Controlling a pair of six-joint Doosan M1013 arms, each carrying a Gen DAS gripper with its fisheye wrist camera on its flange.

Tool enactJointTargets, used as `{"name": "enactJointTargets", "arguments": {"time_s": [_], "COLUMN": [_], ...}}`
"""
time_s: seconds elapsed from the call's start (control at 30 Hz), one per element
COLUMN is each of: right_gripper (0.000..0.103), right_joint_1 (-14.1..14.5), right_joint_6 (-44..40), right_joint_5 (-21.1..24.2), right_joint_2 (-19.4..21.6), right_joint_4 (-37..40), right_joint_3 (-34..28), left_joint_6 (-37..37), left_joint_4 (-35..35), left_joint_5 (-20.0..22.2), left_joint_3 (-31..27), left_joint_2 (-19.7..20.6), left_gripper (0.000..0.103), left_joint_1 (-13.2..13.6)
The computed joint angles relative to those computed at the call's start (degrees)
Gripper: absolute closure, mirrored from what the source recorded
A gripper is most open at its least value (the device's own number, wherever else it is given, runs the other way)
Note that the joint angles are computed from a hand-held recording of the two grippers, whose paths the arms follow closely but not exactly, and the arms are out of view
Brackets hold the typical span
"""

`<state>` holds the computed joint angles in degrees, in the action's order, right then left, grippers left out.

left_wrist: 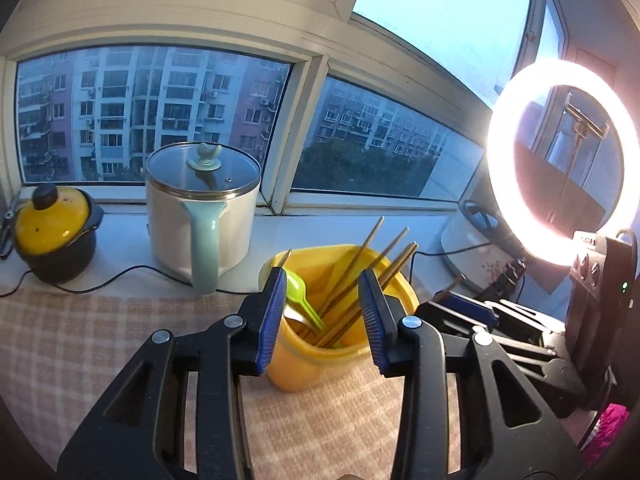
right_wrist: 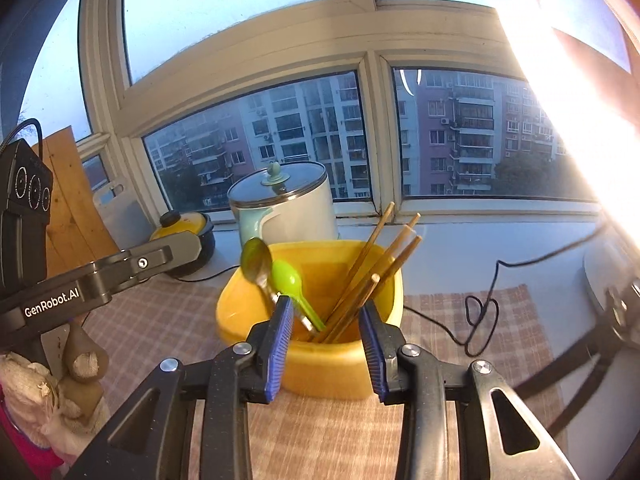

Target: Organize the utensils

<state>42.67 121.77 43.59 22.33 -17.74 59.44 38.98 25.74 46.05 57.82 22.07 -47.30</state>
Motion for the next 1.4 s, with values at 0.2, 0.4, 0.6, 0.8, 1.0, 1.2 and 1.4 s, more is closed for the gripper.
{"name": "enactJointTargets", "arguments": {"time_s": [0.2,0.4,0.6,0.8,1.0,1.2,1.4], "right_gripper": [0.059,0.043,0.030,0.013,0.004,0.000,0.000], "right_joint_1": [1.3,2.8,4.3,5.9,6.8,7.9,8.3], "right_joint_6": [2.5,4.9,5.9,8.4,10.1,12.7,14.5], "right_joint_5": [1.3,3.1,5.8,7.9,9.7,10.4,11.5], "right_joint_2": [-2.1,-3.8,-4.7,-5.5,-5.8,-6.3,-6.1], "right_joint_4": [-1.7,-3.6,-5.3,-9.1,-11.4,-15.6,-18.1], "right_joint_3": [1.5,2.6,3.1,3.7,3.5,4.1,4.0], "left_joint_6": [0.2,1.0,0.3,-1.9,-1.9,-1.4,-2.3], "left_joint_4": [0.4,1.5,2.4,5.0,6.7,6.6,6.4], "left_joint_5": [2.6,5.6,7.6,9.8,12.7,14.8,16.1], "left_joint_3": [1.2,2.1,3.8,5.1,5.1,4.6,4.4], "left_joint_2": [-1.6,-2.9,-4.5,-5.9,-6.3,-6.0,-5.9], "left_gripper": [0.066,0.066,0.053,0.034,0.021,0.009,0.004], "left_joint_1": [-1.5,-3.2,-4.7,-6.2,-7.6,-8.1,-8.1]}}
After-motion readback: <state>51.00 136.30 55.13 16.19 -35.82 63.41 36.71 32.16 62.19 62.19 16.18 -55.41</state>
